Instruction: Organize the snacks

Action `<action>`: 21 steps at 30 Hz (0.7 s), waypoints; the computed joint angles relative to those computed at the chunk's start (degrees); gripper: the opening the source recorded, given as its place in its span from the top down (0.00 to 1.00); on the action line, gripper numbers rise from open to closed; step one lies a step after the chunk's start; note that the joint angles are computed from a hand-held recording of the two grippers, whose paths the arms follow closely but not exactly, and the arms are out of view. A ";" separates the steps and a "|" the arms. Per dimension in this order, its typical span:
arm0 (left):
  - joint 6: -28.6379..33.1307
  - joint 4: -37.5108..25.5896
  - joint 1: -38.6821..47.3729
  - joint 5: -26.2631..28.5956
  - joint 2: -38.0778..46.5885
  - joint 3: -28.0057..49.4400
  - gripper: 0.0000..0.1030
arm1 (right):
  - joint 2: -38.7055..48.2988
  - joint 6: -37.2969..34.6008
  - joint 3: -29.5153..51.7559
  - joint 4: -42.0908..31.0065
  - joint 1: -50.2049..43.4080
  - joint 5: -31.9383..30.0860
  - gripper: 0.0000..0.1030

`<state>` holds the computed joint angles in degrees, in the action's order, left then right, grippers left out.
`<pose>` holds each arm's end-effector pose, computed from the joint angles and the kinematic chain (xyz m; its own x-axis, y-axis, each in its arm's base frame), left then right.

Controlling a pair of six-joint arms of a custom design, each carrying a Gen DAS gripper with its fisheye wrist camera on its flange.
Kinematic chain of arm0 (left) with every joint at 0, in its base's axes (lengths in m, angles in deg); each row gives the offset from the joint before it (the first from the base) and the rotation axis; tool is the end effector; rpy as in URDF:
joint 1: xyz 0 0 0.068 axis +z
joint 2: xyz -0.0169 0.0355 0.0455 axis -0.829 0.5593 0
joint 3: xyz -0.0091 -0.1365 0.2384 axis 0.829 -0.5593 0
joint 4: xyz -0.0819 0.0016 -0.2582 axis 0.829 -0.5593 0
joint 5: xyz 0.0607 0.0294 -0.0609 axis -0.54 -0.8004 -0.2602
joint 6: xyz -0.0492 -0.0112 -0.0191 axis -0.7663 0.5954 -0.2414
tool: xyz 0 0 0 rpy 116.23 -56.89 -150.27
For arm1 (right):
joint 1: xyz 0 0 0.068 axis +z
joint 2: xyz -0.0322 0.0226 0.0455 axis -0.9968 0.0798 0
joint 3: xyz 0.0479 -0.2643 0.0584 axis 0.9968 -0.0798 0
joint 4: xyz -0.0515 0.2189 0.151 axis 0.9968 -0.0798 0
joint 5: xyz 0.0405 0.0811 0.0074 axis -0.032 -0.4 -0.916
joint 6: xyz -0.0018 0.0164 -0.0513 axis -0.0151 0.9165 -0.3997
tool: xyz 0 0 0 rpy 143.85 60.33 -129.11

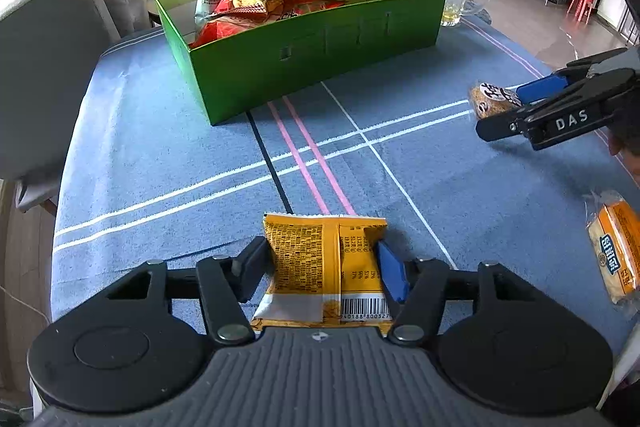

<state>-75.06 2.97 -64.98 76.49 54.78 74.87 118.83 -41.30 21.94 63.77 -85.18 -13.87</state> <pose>0.2578 -0.0414 0.0036 -0.7764 0.1257 -0.6176 0.1687 0.9856 -0.0115 0.3795 0.0131 -0.0079 -0.6819 -0.4017 -0.6112 -0.5175 0.8555 0.0151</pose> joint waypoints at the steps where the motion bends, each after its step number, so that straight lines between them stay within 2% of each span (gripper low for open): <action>1: -0.15 0.20 0.06 0.09 0.05 -0.03 0.49 | 0.31 -0.24 0.46 -0.32 0.08 0.29 0.17; 15: -3.43 4.00 -0.83 -2.51 -3.09 -3.16 0.52 | 2.72 0.01 3.86 -1.21 1.00 0.47 0.17; 21: -4.75 4.15 -1.08 -2.76 -4.73 -3.74 0.52 | 1.29 1.59 2.12 -0.61 1.22 -1.52 0.18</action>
<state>-79.81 7.12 -66.07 73.74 50.05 71.13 120.12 -39.71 24.06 63.16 -83.95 -15.40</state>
